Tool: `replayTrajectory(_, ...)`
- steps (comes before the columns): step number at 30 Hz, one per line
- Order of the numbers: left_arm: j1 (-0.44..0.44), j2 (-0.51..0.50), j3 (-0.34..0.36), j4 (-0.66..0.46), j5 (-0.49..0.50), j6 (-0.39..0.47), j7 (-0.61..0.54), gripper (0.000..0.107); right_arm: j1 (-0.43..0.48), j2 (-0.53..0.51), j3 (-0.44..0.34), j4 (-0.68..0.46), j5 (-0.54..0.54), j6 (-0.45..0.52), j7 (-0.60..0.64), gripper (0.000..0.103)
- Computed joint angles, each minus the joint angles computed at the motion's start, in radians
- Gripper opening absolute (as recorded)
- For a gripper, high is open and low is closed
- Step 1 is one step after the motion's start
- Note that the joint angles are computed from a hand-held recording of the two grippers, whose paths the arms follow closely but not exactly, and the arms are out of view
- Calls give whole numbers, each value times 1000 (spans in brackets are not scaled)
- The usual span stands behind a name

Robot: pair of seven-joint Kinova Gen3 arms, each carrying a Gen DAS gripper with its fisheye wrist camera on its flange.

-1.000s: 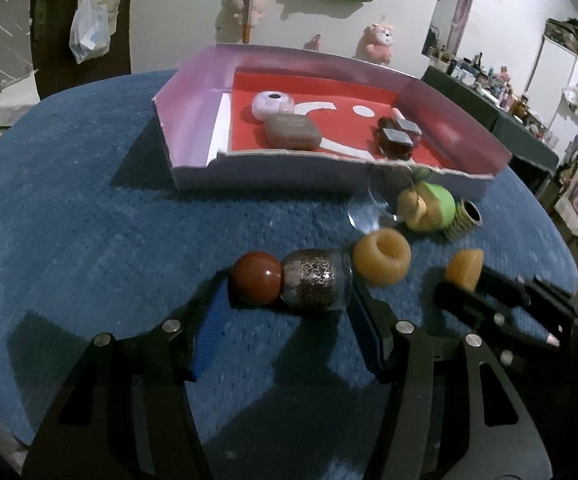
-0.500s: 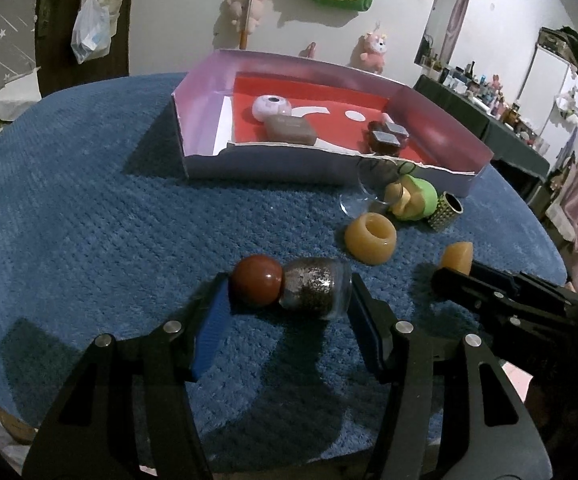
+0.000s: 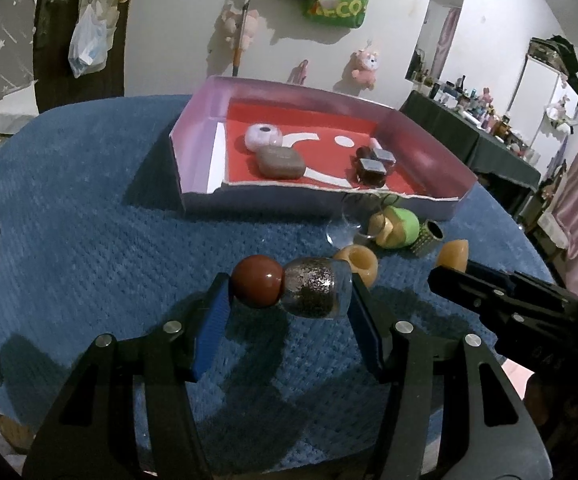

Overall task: Organize rigid objects
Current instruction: 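Carry the ball, bottle and sponge puff into the red-lined box with both tools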

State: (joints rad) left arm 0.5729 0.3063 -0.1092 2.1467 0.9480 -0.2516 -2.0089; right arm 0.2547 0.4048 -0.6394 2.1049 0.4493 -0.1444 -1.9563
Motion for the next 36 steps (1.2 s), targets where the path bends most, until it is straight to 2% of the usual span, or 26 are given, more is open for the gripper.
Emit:
replayTrajectory(2, -1, -3, 2, -3, -5, -1, -1, 55, 8, -5, -11, -3, 9, -1, -1, 40)
replayTrajectory(7, -21, -12, 23, -9, -49, -3, 24, 55, 95, 6, -113, -23, 56, 17, -15, 40)
replayTrajectory(11, -13, -17, 10, -21, -54, 1, 16, 55, 168, 25, -200, -42, 64, 43, 0, 40)
replayTrajectory(17, -39, -23, 23, -33, -109, 11, 46, 55, 199, 32, -247, -67, 15, 66, 71, 40)
replayTrajectory(22, -19, -25, -8, -50, -106, 21, 25, 55, 211, 36, -264, -89, -34, 79, 138, 40)
replayTrajectory(26, -65, -28, 19, -63, -169, 37, 77, 55, 224, 49, -287, -112, -73, 100, 190, 40)
replayTrajectory(31, -29, -20, -42, -89, -180, 66, 85, 55, 240, 60, -309, -130, -123, 112, 256, 40)
replayTrajectory(36, -40, -16, -55, -112, -241, 98, 135, 55, 252, 76, -325, -153, -177, 130, 321, 40)
